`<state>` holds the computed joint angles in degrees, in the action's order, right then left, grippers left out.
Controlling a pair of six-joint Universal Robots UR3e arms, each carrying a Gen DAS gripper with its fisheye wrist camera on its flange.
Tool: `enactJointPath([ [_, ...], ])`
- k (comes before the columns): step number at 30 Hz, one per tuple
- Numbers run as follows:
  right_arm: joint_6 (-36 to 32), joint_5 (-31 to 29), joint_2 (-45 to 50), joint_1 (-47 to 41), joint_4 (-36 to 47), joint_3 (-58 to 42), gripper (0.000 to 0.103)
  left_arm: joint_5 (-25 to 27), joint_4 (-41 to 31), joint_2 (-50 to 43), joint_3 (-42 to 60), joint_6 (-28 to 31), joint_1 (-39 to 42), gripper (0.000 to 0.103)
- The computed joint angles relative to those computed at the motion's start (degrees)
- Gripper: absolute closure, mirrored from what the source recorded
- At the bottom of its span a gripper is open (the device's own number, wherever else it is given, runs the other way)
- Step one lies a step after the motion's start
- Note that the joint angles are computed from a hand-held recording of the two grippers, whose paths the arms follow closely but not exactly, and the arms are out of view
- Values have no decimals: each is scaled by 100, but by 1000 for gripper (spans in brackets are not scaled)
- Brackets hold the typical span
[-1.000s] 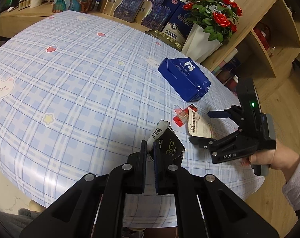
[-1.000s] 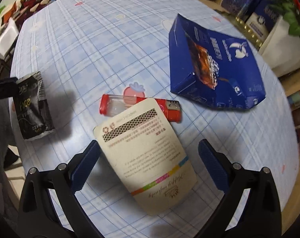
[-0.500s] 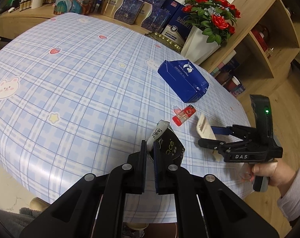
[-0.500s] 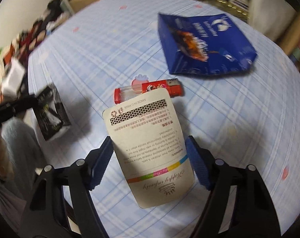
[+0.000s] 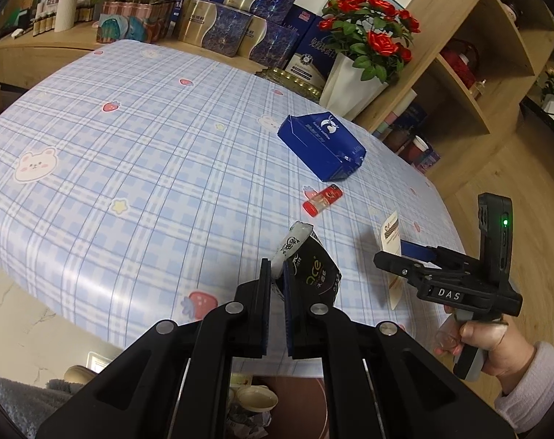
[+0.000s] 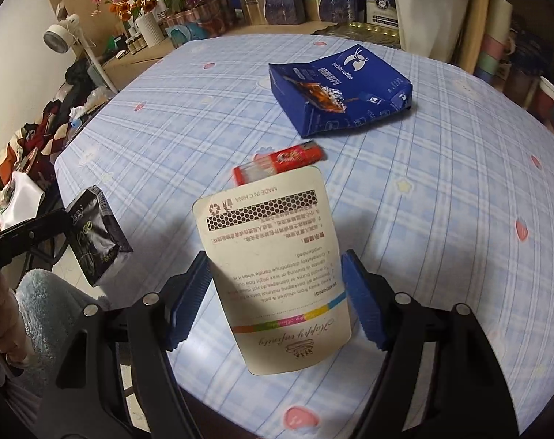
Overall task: Collect trash
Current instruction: 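Drop the black box into the bin from the left tool while the right tool carries the packet over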
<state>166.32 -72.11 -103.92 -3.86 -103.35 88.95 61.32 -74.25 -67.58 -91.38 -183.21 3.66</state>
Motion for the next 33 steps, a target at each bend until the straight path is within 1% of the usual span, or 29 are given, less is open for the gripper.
enactJointPath([
  [8,372,-72,-799,270,-65,598,31,-327,-776,754,-200,544,469,96],
  [11,540,-127,-1022,406,-98,726,31,-450,-1130,1052,-279,822,615,96],
  [14,710,-79,-1326,465,-168,942,31,-602,-1620,1413,-389,1253,775,96],
  [19,1059,-12,-1908,571,-291,1436,31,-542,-2184,1855,-690,1807,748,96],
  [21,1198,-62,-2150,670,-326,1637,31,-491,-2285,1975,-874,1882,694,96],
  [27,1422,-66,-2724,751,-98,1951,31,-111,-1842,2040,-1616,1523,54,96],
  [33,1448,-59,-3156,722,208,2064,31,354,-1298,1715,-2179,1140,-571,96],
])
